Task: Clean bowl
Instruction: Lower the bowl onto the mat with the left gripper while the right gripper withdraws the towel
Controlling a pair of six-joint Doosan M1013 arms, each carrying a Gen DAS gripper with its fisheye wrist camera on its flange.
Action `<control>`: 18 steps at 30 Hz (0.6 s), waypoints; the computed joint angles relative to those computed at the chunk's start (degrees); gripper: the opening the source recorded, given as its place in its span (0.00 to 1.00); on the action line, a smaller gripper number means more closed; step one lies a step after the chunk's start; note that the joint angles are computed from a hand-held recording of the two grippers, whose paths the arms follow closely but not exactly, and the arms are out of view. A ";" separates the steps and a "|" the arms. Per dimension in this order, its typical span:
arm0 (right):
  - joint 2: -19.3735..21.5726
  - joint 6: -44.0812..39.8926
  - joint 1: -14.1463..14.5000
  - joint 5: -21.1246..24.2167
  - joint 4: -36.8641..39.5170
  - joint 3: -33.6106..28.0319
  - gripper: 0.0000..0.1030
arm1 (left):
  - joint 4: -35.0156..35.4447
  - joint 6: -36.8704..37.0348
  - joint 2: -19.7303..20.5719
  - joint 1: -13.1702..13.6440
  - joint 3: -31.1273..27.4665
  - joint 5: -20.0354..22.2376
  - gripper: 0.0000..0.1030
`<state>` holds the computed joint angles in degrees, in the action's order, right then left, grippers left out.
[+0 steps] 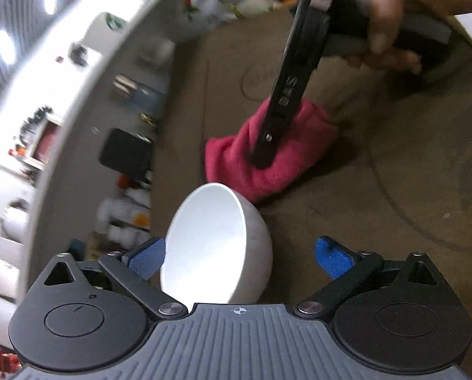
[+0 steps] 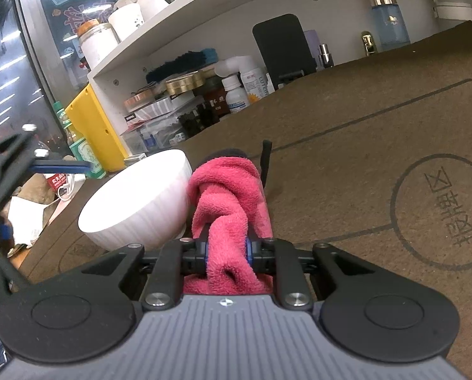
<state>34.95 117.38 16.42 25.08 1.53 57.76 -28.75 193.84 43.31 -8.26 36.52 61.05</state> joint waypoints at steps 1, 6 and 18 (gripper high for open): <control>-0.06 -0.61 -0.12 -0.35 0.88 0.27 0.21 | 0.91 -1.63 0.80 -0.20 -1.62 1.00 0.87; -0.21 -2.81 -0.50 -1.29 4.06 0.92 0.23 | 9.75 -12.17 7.32 -1.69 -14.40 9.39 0.63; -0.35 -3.30 -0.60 -1.90 3.92 1.25 0.29 | 13.11 -21.71 4.37 -1.92 -8.05 7.47 0.16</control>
